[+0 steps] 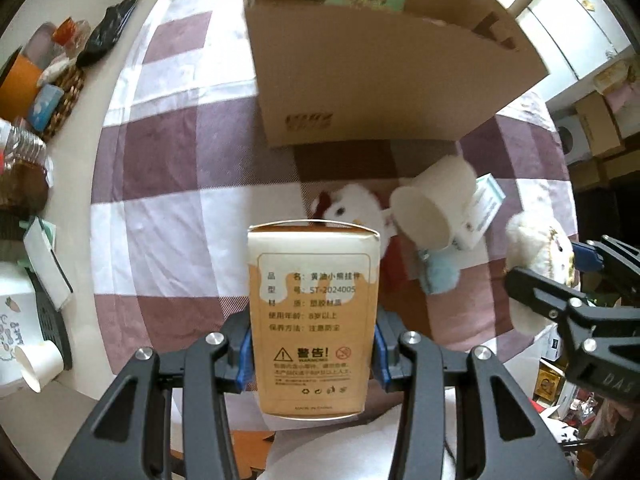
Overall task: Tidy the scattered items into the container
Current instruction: 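Lift and carry the yellow box and plush badge over the cardboard box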
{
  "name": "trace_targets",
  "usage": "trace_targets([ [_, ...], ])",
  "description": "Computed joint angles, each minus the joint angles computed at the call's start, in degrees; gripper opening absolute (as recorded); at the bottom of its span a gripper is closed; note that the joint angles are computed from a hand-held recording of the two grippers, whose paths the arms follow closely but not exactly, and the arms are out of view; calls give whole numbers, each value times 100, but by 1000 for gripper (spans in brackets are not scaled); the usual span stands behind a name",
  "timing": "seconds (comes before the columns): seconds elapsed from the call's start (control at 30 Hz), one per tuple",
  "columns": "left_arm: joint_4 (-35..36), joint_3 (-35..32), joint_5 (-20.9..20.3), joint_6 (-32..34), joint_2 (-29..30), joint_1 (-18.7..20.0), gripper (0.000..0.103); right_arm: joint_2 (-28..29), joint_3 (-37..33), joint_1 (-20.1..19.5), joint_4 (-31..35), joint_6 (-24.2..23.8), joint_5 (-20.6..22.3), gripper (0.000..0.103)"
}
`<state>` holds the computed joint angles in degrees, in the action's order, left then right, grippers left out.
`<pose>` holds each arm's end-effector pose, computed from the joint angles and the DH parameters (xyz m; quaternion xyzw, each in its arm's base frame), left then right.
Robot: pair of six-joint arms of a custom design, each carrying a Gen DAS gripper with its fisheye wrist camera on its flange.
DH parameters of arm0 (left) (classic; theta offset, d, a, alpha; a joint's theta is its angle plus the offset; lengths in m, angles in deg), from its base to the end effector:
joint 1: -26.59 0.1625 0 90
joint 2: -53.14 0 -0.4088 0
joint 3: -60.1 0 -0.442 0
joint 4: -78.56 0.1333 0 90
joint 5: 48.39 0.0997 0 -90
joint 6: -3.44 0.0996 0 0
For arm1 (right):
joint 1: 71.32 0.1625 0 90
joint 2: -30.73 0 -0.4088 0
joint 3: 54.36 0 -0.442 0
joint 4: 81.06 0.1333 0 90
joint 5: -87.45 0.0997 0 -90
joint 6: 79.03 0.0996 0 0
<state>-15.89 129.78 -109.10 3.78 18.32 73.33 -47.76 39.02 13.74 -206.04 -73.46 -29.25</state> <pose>-0.3748 -0.6639 0.0179 0.4083 0.8422 0.1469 0.3199 0.0337 -0.6382 0.4002 -0.1279 -0.9503 0.1710 0.2264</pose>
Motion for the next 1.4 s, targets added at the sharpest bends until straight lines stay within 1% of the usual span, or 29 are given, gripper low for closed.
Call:
trace_targets([
  [0.13,39,-193,-68,86,84,-65,45,-70,-110,35,57,-69,1,59],
  [0.33,150,-503,-160,133,258,-132,45,33,-341,51,25,-146,-13,59],
  [0.7,183,-820,-215,275,397,-249,45,114,-672,85,19,-309,-23,59],
  [0.9,184,-1104,-232,336,525,-290,45,204,-926,97,64,-421,-40,59],
  [1.13,186,-1548,-299,392,758,-335,45,337,-1289,106,94,-588,-57,59],
  [1.2,224,-1726,-373,420,849,-338,45,391,-1401,109,114,-639,-42,59],
  [1.4,291,-2322,-400,483,1176,-359,45,595,-1792,111,209,-768,-36,59],
])
